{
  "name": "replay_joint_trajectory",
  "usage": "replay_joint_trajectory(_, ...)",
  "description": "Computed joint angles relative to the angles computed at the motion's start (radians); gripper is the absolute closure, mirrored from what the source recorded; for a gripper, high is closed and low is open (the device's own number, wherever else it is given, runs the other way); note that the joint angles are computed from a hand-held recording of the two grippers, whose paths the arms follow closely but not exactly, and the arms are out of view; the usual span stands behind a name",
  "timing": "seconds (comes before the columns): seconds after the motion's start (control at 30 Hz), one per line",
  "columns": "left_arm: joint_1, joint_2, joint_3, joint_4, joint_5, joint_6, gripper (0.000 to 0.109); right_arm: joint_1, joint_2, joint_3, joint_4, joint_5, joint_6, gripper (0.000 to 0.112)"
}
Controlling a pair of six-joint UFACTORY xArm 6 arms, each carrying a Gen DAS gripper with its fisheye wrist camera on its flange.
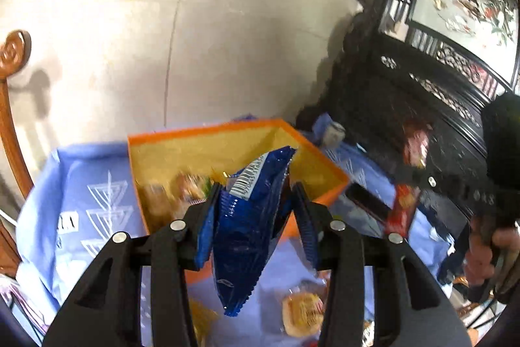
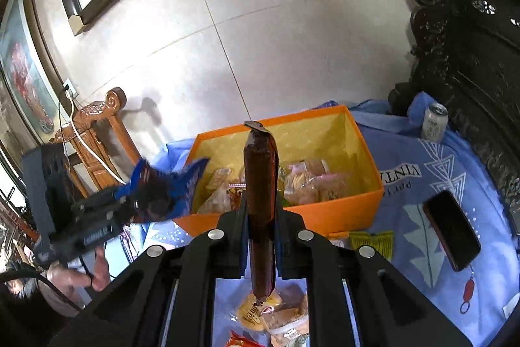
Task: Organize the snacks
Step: 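Carry the sausage and blue bag over the orange box and release them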
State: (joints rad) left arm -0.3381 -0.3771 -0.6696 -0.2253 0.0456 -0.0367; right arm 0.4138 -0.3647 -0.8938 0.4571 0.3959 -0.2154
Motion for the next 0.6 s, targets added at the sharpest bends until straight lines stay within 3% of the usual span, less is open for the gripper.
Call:
replay_joint_trajectory(0.07,0.008,0.026,-0.034,-0.032,-0.009,0.04,0.066,0.001,0.01,-0.014,0.0,0.001,0.004,0.1)
replay_joint_trajectory(0.13,0.009,0.057,-0.081,-0.154,-0.001,0.162,0.066,0.005,0.044,-0.05,0.009,0.002,-0.007,0.1)
replay_joint_trajectory(0.4,0.037,0.212,-0.311,-0.276,0.019,0.304,0.066,0.004,0.176,-0.224,0.113,-0.021,-0.105,0.1)
replay_joint_trajectory(0.5,0.064,0.258,-0.372,-0.165,0.039,0.204,0.066,-0.005,0.242,-0.299,0.149,-0.015,-0.126,0.1)
replay_joint_trajectory(0.6,0.097,0.309,-0.438,0.029,0.088,0.014,0.066,-0.01,0.328,-0.388,0.152,-0.004,-0.122,0.1)
